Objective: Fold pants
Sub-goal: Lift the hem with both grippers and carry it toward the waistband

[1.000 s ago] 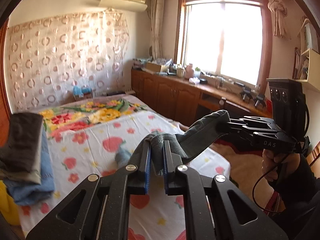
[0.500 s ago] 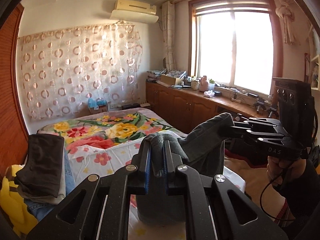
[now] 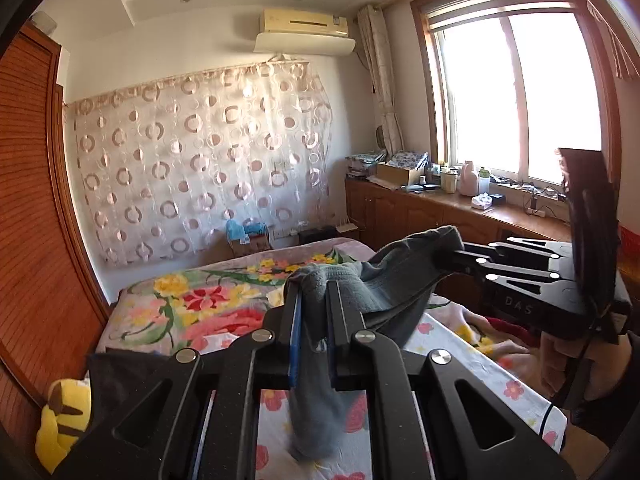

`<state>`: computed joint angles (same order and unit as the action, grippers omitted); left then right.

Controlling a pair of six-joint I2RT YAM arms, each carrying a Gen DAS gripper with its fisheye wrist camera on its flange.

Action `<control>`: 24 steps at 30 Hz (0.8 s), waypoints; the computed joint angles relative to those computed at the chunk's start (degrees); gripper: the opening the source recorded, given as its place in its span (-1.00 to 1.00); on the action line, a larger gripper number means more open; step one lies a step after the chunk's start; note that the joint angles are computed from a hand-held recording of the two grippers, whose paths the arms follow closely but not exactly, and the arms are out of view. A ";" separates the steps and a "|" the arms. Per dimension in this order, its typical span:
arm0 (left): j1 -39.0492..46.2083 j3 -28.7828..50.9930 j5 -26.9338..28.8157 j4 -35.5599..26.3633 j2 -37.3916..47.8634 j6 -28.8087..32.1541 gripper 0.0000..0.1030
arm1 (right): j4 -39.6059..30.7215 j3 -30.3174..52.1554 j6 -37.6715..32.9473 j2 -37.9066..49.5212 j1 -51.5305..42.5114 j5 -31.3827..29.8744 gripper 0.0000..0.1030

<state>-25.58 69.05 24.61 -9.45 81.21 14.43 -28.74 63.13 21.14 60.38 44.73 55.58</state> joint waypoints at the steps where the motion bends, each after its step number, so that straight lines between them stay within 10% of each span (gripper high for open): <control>1: -0.03 -0.43 -0.06 -0.49 -0.44 0.39 -0.78 | 0.21 0.44 0.00 0.12 -0.46 -0.47 -0.71; 24: 11.47 -40.72 7.82 -0.55 -14.41 12.89 -0.77 | -9.35 -18.99 28.38 2.34 17.27 -8.92 -0.71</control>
<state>-14.11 28.33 32.43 -10.01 66.80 27.32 -38.09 44.14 49.53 62.73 62.00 46.66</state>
